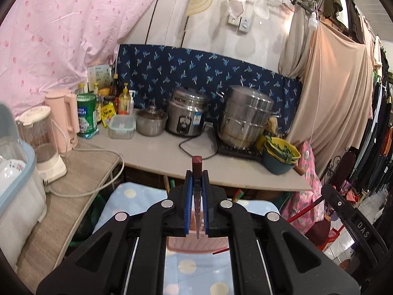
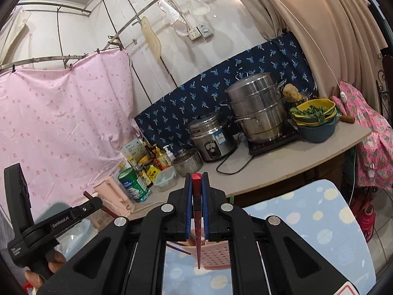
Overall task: Organize utensils
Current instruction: 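Lower the chopsticks into the basket and open both grippers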
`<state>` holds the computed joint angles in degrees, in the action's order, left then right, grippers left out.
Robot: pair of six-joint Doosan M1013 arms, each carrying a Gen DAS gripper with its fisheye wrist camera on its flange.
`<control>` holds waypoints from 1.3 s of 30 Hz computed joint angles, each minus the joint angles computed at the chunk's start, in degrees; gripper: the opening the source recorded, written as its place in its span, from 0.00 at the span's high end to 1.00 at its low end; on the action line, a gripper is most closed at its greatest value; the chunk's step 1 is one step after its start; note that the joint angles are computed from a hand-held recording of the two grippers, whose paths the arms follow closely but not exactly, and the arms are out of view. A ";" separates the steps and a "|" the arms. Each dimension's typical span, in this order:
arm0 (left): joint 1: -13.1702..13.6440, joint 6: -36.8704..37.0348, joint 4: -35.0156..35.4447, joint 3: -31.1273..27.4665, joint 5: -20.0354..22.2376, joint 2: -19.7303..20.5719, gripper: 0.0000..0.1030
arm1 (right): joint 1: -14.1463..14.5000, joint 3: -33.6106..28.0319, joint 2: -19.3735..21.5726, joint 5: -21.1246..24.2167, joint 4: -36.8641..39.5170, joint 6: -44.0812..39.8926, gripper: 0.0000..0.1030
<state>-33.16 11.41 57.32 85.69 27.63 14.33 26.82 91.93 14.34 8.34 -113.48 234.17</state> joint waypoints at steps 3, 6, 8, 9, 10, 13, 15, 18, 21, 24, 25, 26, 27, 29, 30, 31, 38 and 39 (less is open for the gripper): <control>0.33 0.34 0.85 -1.56 -0.05 0.86 0.93 | -0.34 -2.18 1.06 0.45 2.15 -2.01 0.93; 0.69 0.42 1.63 -2.81 -0.07 1.76 0.93 | -0.71 -4.32 2.18 0.86 6.06 -6.14 0.93; 0.92 0.78 1.46 -3.41 -0.21 2.30 0.93 | -0.84 -5.75 3.10 0.92 11.50 -11.95 0.93; 1.09 1.36 0.86 -3.86 -0.15 2.73 0.93 | -0.89 -6.48 3.64 0.94 15.49 -16.20 0.93; 1.28 2.09 0.05 -4.16 -0.20 3.06 0.93 | -0.89 -7.10 4.11 1.06 19.17 -20.13 0.93; 1.66 3.89 -2.06 -4.68 -0.28 4.08 0.93 | -0.87 -8.67 5.72 1.14 31.90 -33.60 0.93; 1.93 5.46 -3.81 -4.92 -0.22 4.76 0.93 | -0.89 -9.45 6.74 1.22 39.53 -41.47 0.93; 2.25 7.56 -6.42 -5.13 -0.09 5.64 0.93 | -1.07 -10.20 8.02 0.97 49.13 -50.57 0.93; 2.53 9.24 -8.50 -5.47 0.04 6.41 0.93 | -1.19 -10.91 9.04 1.08 57.18 -58.32 0.93; 2.73 10.47 -10.26 -5.81 0.19 7.00 0.93 | -1.15 -11.57 9.88 1.69 62.90 -64.41 0.93; 2.82 10.95 -10.89 -6.02 0.27 7.21 0.93 | -1.15 -11.82 10.17 1.85 64.87 -66.45 0.93; 2.90 11.41 -11.49 -6.19 0.31 7.43 0.93 | -1.16 -12.13 10.50 2.06 66.96 -68.57 0.93; 2.93 11.63 -11.84 -6.27 0.36 7.59 0.93 | -1.16 -12.33 10.75 2.23 68.41 -70.00 0.93; 3.00 12.33 -12.81 -6.51 0.48 7.92 0.93 | -1.17 -12.75 11.20 2.55 71.41 -73.09 0.93; 3.01 12.68 -13.23 -6.63 0.59 8.08 0.93 | -1.18 -12.92 11.39 2.65 72.64 -74.33 0.93; 3.07 13.14 -13.76 -6.82 0.78 8.29 0.93 | -1.19 -13.07 11.54 2.75 73.94 -75.68 0.93; 3.15 15.10 -15.86 -7.15 1.11 9.17 0.92 | -1.18 -14.01 12.50 3.49 83.46 -85.78 0.89; 2.99 14.15 -14.69 -7.04 1.42 9.17 0.90 | -1.13 -13.94 12.47 3.56 83.07 -85.49 0.89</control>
